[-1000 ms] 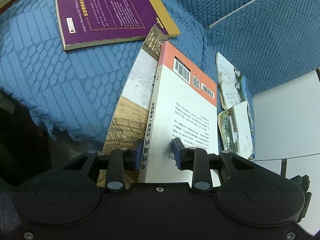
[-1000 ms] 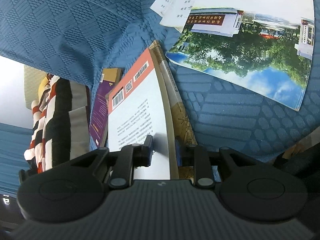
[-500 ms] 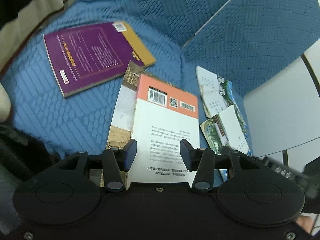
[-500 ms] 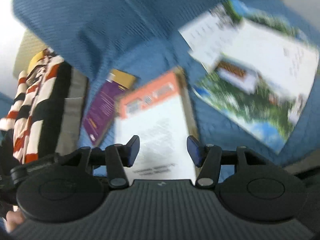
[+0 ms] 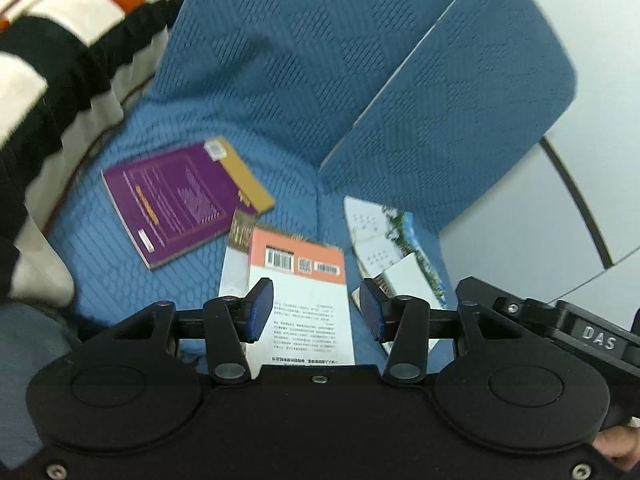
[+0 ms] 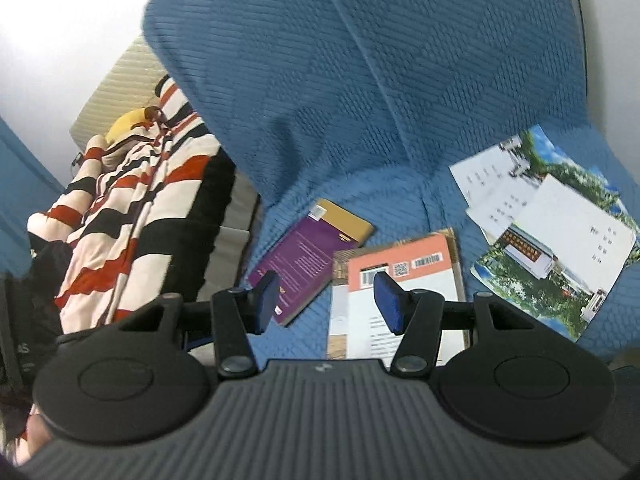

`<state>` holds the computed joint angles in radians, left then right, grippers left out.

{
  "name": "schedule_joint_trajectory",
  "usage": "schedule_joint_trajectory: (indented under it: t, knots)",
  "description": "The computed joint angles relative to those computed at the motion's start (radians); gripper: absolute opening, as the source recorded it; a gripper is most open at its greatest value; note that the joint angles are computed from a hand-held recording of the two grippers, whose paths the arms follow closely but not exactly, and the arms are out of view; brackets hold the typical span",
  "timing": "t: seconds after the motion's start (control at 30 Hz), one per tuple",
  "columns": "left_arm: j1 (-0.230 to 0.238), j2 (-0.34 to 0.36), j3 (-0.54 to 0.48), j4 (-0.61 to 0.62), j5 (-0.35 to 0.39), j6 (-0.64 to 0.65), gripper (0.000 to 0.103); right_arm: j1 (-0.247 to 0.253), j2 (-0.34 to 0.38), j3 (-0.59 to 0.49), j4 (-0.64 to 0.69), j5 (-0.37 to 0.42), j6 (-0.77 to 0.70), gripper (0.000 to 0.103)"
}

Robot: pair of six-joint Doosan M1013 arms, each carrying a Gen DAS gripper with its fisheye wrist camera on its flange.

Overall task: Organize objects
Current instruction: 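Lower the white paperback onto the brown book and open both grippers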

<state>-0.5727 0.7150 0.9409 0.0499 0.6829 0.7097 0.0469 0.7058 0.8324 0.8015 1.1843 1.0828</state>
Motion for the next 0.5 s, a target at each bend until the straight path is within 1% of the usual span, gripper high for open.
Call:
schedule_joint_trajectory:
  t: [0.1, 0.2, 0.37, 0.43, 0.5]
  knots:
    - [-0.009, -0.042, 0.042, 0.075, -0.029, -0.027, 0.046, 0.003, -0.04, 0.052, 0.011, -0.029, -0.028, 0.056]
    - [-0.014, -0.08, 0.09, 0.108, -0.071, -0.04, 0.047, 0.004, -0.071, 0.094, 0.025, -0.036, -0.043, 0.056]
    - [-0.025, -0.13, 0.149, 0.195, -0.091, -0.073, 0.05, 0.009, -0.118, 0.172, 0.037, -0.053, -0.069, 0.056]
    - [-0.028, -0.152, 0.182, 0.22, -0.109, -0.084, 0.056, 0.013, -0.137, 0.204, 0.029, -0.075, -0.068, 0.056]
    - [-0.031, -0.171, 0.21, 0.251, -0.121, -0.099, 0.059, 0.019, -0.152, 0.228, 0.017, -0.086, -0.062, 0.057]
